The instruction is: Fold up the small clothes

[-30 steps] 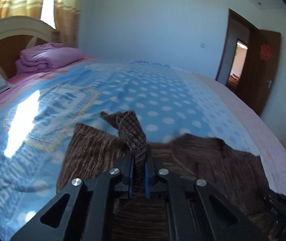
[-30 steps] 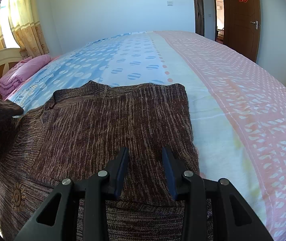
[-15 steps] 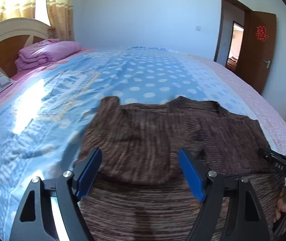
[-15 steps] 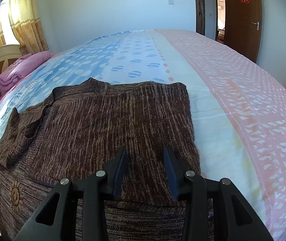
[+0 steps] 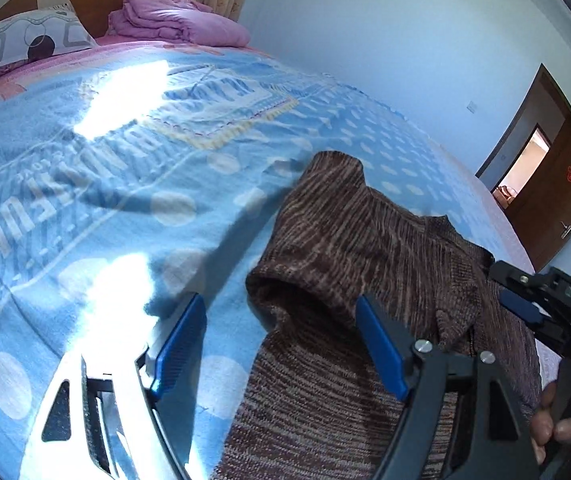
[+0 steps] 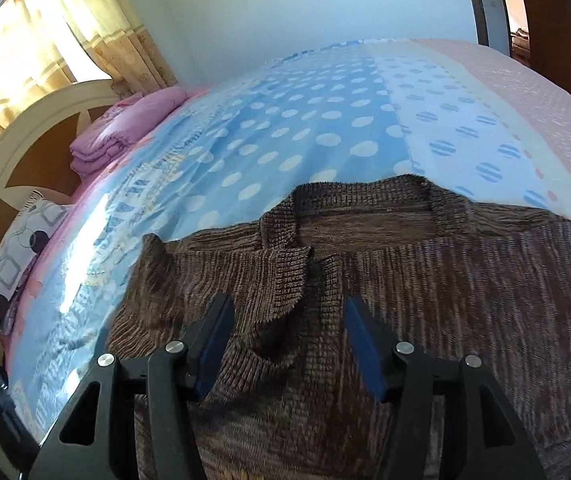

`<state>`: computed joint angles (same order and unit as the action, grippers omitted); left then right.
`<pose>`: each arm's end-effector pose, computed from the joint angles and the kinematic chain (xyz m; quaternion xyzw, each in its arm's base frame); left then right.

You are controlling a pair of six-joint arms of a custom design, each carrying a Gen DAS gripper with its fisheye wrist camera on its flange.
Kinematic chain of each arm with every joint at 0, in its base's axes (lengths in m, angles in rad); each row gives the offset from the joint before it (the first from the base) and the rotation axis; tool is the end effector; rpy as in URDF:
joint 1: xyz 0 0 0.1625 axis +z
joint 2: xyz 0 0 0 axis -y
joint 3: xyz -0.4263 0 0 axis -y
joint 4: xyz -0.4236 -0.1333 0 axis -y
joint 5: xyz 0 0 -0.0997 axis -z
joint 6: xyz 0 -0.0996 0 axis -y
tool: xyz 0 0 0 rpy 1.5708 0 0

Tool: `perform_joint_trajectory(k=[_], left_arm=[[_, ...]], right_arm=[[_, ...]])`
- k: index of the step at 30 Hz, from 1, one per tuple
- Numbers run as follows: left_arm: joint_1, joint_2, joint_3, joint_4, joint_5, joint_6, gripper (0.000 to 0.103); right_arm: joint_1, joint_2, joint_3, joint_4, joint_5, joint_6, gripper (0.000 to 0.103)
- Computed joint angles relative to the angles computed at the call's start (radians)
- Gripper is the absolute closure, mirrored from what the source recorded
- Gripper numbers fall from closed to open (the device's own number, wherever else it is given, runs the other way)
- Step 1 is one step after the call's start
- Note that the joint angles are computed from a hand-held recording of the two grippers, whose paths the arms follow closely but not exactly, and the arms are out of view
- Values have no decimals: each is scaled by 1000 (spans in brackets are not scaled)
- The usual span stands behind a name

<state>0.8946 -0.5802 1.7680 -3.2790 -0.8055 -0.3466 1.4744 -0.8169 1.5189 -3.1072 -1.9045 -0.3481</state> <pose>-0.2409 -0.6235 -0.0095 0.0523 0.9001 -0.3847 0.1978 0.0278 -0.7581 0.2104 0.0464 -0.9028 0.3563 0.2362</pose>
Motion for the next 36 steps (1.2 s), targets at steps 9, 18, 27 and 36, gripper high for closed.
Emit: perform_joint_trajectory(k=[9, 18, 27, 36], left_arm=[[10, 12, -3, -47, -7, 29, 22], [12, 15, -11, -33, 1, 28, 22], [15, 16, -14, -37, -2, 31, 22], [15, 16, -12, -44, -5, 32, 22]], right_arm=[[23, 89, -73, -66, -112, -138, 100], [59, 28, 5, -237, -70, -256, 100], [2, 35, -18, -189, -213, -146, 98], [-15, -117, 211, -191, 3, 70, 42]])
